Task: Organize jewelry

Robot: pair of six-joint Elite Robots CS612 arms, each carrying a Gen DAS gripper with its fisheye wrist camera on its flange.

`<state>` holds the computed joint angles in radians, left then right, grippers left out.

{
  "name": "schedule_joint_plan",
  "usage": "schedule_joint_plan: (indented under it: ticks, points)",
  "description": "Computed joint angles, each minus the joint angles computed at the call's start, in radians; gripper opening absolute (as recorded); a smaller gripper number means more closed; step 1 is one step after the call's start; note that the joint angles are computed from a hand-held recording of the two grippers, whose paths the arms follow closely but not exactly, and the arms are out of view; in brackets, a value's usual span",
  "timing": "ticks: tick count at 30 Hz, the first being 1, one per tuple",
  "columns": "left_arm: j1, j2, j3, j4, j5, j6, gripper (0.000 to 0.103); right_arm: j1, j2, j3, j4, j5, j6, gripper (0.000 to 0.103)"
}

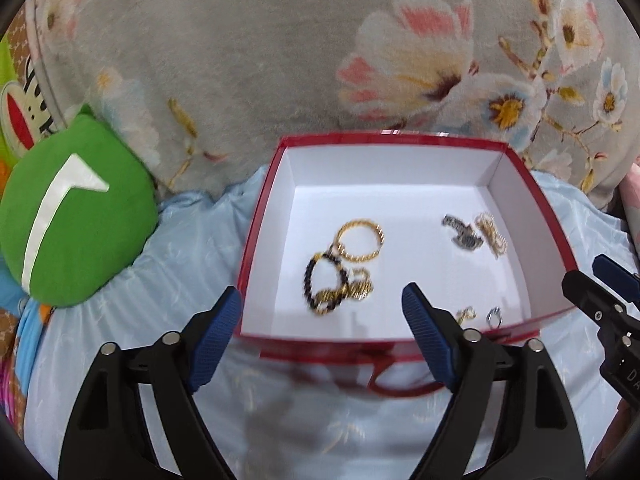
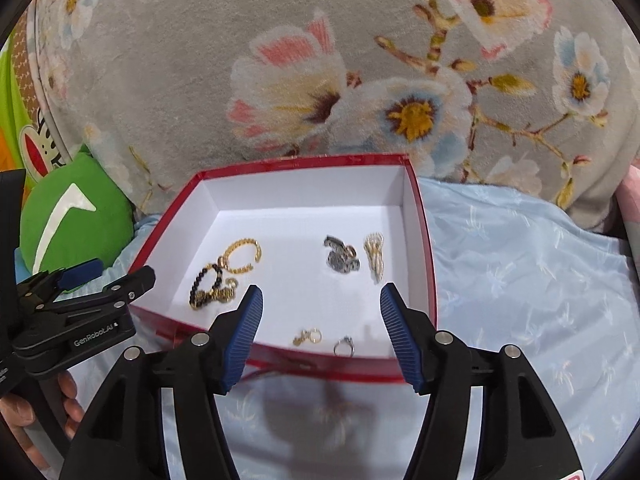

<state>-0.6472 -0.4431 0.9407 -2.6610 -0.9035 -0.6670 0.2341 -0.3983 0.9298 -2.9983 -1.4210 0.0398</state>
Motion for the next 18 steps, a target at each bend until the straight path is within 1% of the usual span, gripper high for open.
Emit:
schedule_joint_plan:
  ticks: [2, 4, 5, 9, 13, 14, 17, 18]
  points:
    - [-0.003, -0.017, 0.026, 0.029, -0.006, -0.021, 0.082, 0.006, -0.013, 0.025, 0.005, -0.025, -0.003, 0.062]
    - [-0.005, -0.033, 0.051, 0.040, -0.016, -0.033, 0.084, 0.011, -0.029, 0.053, -0.001, -0.047, 0.001, 0.067]
    - [-0.006, -0.041, 0.064, 0.045, -0.018, -0.039, 0.087, 0.012, -0.036, 0.064, -0.006, -0.048, 0.006, 0.068]
    - [-0.009, -0.060, 0.096, 0.021, -0.023, -0.045, 0.091, 0.016, -0.052, 0.084, -0.005, -0.042, 0.024, 0.075]
    - [0.000, -0.056, 0.080, 0.021, -0.060, -0.076, 0.091, 0.023, -0.044, 0.055, 0.028, -0.062, 0.033, 0.079]
    - [0.001, -0.052, 0.074, 0.021, -0.056, -0.081, 0.091, 0.026, -0.040, 0.046, 0.030, -0.083, 0.030, 0.080]
    - [-0.002, -0.039, 0.050, 0.049, -0.011, -0.096, 0.091, 0.036, -0.028, 0.025, 0.027, -0.140, 0.015, 0.083]
    - [-0.002, -0.036, 0.044, 0.050, -0.005, -0.094, 0.091, 0.037, -0.025, 0.021, 0.028, -0.144, 0.016, 0.083]
